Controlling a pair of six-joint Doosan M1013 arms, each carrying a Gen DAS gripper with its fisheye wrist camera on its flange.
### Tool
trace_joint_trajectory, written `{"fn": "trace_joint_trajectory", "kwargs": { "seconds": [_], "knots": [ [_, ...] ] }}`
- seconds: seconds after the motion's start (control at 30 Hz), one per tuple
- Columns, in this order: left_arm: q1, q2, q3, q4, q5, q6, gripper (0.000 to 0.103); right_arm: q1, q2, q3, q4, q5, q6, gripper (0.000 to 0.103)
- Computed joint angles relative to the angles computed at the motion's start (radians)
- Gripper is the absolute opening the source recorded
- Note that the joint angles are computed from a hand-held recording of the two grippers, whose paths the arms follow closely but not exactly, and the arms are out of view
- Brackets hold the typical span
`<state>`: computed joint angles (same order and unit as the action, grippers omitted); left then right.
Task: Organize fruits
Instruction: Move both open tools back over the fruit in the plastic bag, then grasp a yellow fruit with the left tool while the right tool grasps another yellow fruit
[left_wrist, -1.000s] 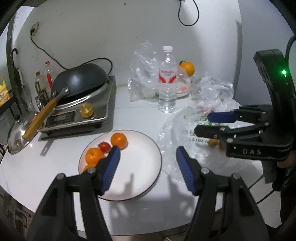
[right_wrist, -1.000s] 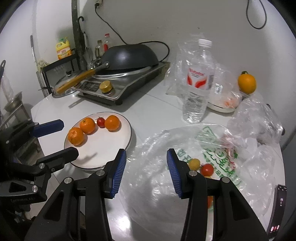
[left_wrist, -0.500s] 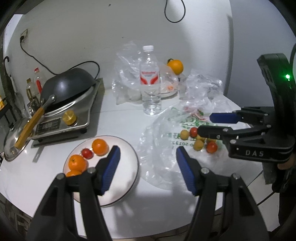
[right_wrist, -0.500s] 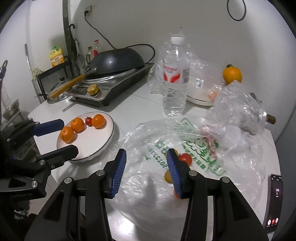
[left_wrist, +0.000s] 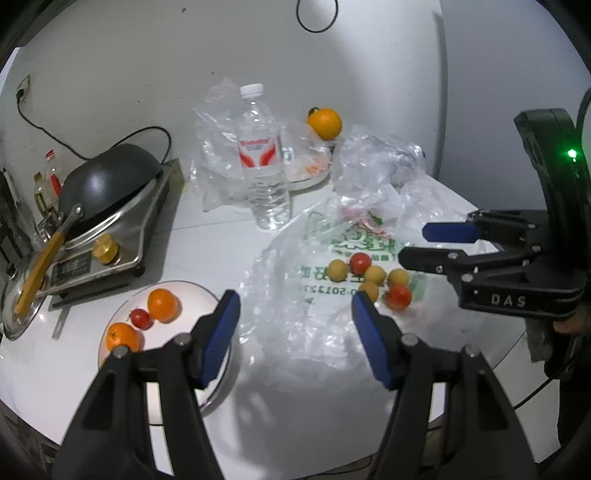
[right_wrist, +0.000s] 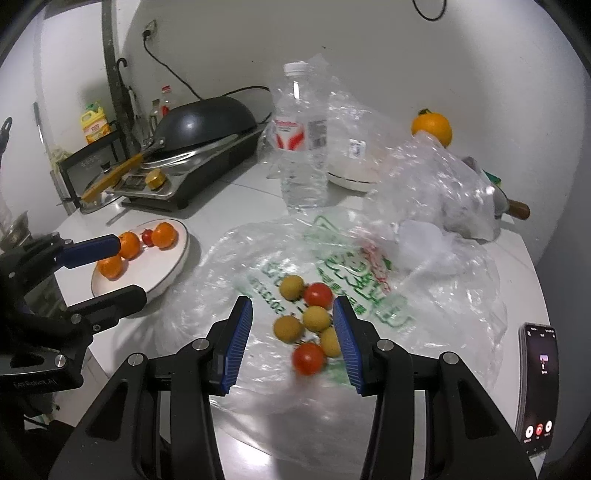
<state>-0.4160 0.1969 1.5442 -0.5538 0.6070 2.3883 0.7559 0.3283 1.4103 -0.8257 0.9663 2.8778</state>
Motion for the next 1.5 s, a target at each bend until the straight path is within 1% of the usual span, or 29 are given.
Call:
{"fn": "trace_joint_trajectory", "kwargs": {
  "seconds": [0.23,0.47,0.57,0.63,0.73,0.83,1.17,1.37,1.4,1.43,1.5],
  "knots": [
    [-0.027,0.018,-0.014,0.035,0.008,-0.019,0.064,-0.014,-0.023,0.040,0.008,-0.013,0.022,0.048],
    [-0.055,0.043,-0.033,0.077,0.016,-0.037,0.064,-0.036,-0.041,0.081,0.042,-0.048,0.020,0.047],
    [-0.066,0.053,-0.039,0.097,0.015,-0.042,0.064,-0.048,-0.044,0.093,0.062,-0.066,0.012,0.045],
    [-0.071,0.061,-0.044,0.105,0.019,-0.043,0.064,-0.054,-0.045,0.100,0.078,-0.075,0.003,0.041],
    [-0.079,0.070,-0.050,0.118,0.022,-0.044,0.064,-0.064,-0.041,0.103,0.104,-0.089,-0.022,0.038],
    [-0.084,0.082,-0.056,0.128,0.028,-0.046,0.064,-0.075,-0.036,0.104,0.130,-0.105,-0.047,0.036],
    [-0.096,0.106,-0.071,0.146,0.050,-0.028,0.064,-0.092,-0.031,0.109,0.189,-0.147,-0.109,0.035],
    [-0.097,0.116,-0.080,0.132,0.067,-0.022,0.063,-0.102,-0.033,0.116,0.208,-0.176,-0.117,0.035],
    [-0.097,0.118,-0.082,0.131,0.070,-0.024,0.062,-0.104,-0.035,0.118,0.214,-0.183,-0.120,0.035],
    [-0.097,0.123,-0.088,0.135,0.080,-0.030,0.056,-0.112,-0.039,0.125,0.240,-0.209,-0.129,0.035],
    [-0.099,0.130,-0.098,0.141,0.097,-0.040,0.055,-0.120,-0.043,0.133,0.268,-0.236,-0.133,0.035]
  ]
}}
